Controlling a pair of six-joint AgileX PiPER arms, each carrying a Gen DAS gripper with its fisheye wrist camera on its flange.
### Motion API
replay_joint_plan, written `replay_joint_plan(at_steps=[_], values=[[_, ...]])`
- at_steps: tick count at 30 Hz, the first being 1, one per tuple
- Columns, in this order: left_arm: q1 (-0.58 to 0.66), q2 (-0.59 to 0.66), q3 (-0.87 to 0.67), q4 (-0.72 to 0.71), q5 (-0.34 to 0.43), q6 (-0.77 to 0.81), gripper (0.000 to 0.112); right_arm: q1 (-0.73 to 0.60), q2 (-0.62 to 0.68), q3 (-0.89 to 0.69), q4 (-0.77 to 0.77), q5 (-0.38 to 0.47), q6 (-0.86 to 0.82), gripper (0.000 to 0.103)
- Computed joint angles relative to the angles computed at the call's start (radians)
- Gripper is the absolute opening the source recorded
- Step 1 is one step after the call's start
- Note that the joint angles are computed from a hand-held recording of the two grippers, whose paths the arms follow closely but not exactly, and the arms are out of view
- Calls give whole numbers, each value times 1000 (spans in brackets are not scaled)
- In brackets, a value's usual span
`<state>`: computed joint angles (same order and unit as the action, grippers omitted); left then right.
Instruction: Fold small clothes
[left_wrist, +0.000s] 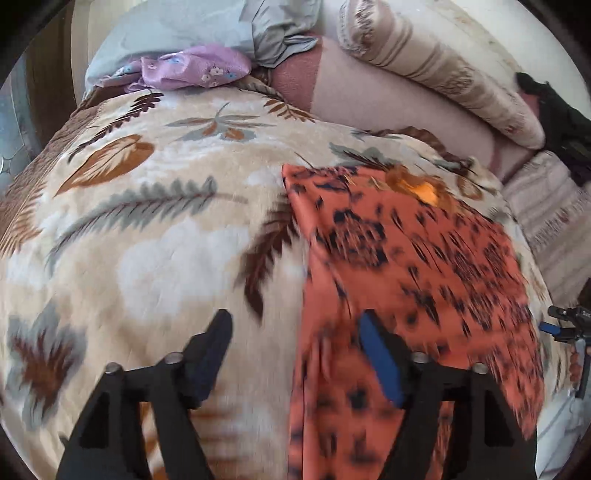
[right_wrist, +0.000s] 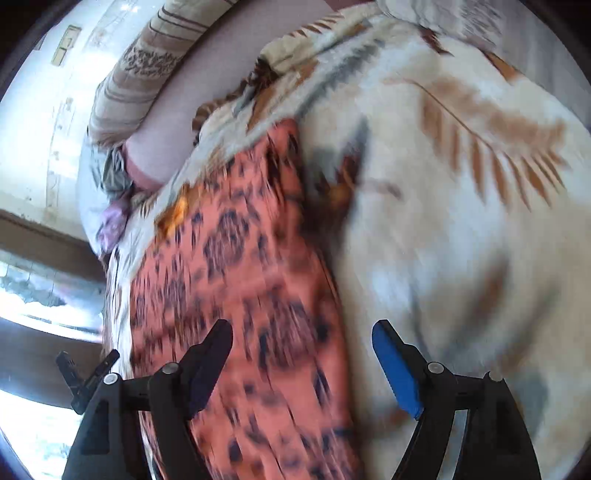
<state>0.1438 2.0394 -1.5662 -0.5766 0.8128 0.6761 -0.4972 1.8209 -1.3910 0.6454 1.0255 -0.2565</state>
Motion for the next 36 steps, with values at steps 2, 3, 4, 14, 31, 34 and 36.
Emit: replay_joint_plan(at_steps=[2, 3, 4, 14, 31, 34, 36], values=[[63, -123, 200, -67, 10, 136, 77, -72, -111, 200, 51, 70, -153, 81], [90, -178, 300, -90, 6, 188, 77, -104, -169, 294, 73, 79, -214, 81], [112, -224, 391, -107, -3, 224, 77, -146, -231, 391, 98, 85, -282, 81], [162, -486, 810, -158, -108, 322, 77, -195, -492, 851, 267, -36, -506, 75], [202, -524, 871, -21, -117, 225, 70, -306, -536, 799, 75, 61, -483, 29], [163, -515, 860, 57, -149, 132, 31, -265, -511, 809, 58, 7, -463, 25], [172, -516, 828, 68, -97, 127, 6, -243, -537, 798, 24, 2, -430, 12]])
